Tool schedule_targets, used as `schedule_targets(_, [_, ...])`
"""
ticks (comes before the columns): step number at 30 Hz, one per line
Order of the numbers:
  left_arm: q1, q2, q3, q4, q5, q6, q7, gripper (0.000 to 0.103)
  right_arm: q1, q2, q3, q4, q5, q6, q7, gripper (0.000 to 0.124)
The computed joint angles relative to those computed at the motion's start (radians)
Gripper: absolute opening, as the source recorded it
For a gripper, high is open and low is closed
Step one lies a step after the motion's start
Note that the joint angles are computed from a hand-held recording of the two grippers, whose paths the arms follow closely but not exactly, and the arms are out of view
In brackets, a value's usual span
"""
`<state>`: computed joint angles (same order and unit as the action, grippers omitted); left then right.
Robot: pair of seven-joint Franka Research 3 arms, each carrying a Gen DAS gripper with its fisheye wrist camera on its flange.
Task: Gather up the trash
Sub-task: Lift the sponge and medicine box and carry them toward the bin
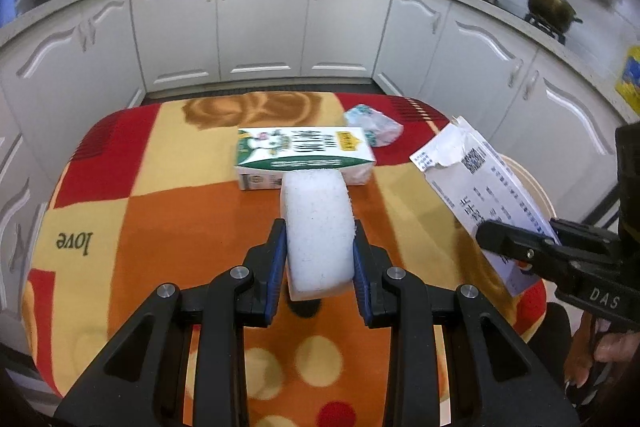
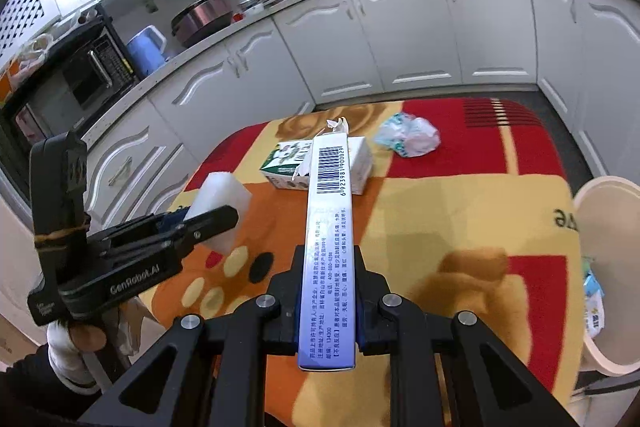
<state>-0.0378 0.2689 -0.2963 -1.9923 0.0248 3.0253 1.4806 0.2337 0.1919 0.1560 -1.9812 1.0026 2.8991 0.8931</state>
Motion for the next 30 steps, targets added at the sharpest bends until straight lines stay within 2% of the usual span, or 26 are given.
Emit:
schedule_targets(14, [-0.069, 0.048, -0.018, 0.080, 0.044, -0.032, 0.001, 0.028, -0.019, -0.078, -0.041, -0.101, 0.065, 0.047, -0.020, 0.017])
schedule_targets(18, [-0.077, 0.075, -0.041, 0.114, 0.038, -0.052, 0.022, 0.028, -0.029, -0.103, -0.057, -0.136, 0.099, 0.061, -0.032, 0.017])
schedule_targets(24, [-0.076, 0.138, -0.101, 0.198, -0.008, -0.091, 0.093, 0.028, -0.035, -0.128, -0.093, -0.194, 0.013, 0.108, 0.073, 0.017])
schedule_targets(30, [-0.094, 0.229, -0.144, 0.328, -0.063, -0.173, 0.166, 0.028, -0.066, -0.131, -0.123, -0.228, -0.077, 0.118, 0.185, 0.017])
